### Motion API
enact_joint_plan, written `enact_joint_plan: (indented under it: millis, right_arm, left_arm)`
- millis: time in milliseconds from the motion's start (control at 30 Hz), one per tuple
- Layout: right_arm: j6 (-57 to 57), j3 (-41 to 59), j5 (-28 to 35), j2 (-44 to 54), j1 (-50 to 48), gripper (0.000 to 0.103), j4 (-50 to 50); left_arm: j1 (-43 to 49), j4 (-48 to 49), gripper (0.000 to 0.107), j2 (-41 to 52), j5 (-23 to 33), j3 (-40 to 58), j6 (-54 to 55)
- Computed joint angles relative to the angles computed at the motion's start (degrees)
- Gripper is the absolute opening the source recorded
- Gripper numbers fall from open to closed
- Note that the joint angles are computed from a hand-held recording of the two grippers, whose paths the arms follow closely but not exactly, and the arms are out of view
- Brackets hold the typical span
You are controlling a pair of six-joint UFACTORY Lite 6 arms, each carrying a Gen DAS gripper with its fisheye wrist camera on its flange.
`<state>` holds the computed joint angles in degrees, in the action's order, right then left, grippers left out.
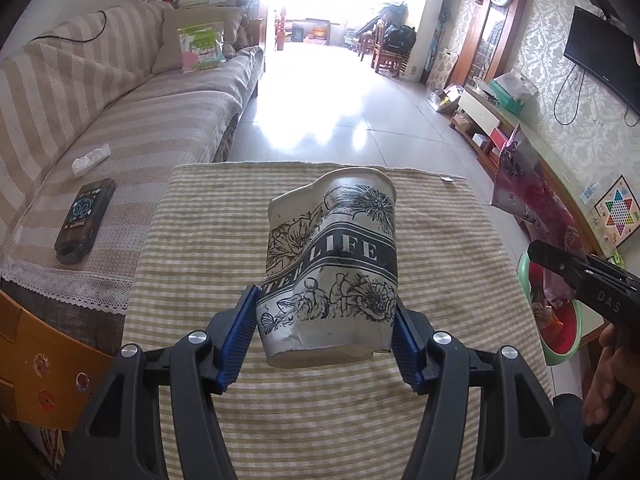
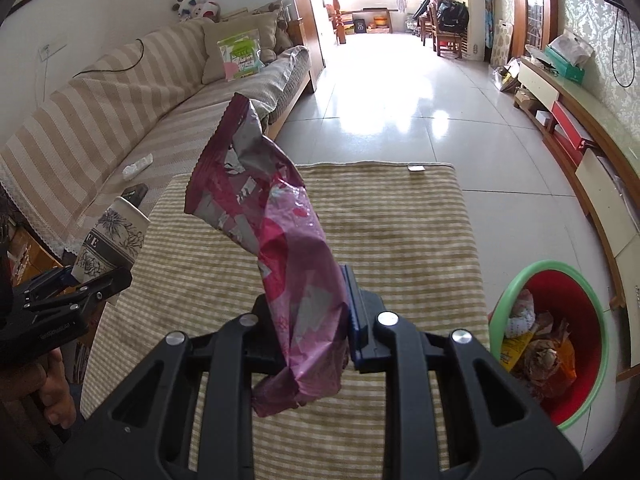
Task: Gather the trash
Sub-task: 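Carry the paper cup and pink bag over the red bin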
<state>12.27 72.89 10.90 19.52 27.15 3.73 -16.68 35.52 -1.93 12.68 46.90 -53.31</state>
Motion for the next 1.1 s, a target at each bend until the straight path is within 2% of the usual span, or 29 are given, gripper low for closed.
enact_joint_plan:
  millis: [267,567,867,1100]
  right_arm:
    - [-12.77,-9.83,-0.68,-10.3,-6.92,0.023,12.36]
    - [-38.57,-18.0,0.91,-18.86,-20.28,0.023,34.41]
    - [-61.23,-22.29,3.94,-20.17,-35.18,0.023,52.58]
    - [-72.31,-23.12,5.71,-18.22,-42.93,0.023,61.57]
  left_arm:
    - [-10.63,5.26,0.058,4.31,5.92,9.05,-7.56]
    - [-23.18,3.87,0.058,17.58,12.22,27.06,-7.55]
    - [-30.94,-5.95,0.058,37.72,17.48,54.46,3.61]
    - [-33.96,-14.21,0.058,55.39,25.44,80.85,13.84]
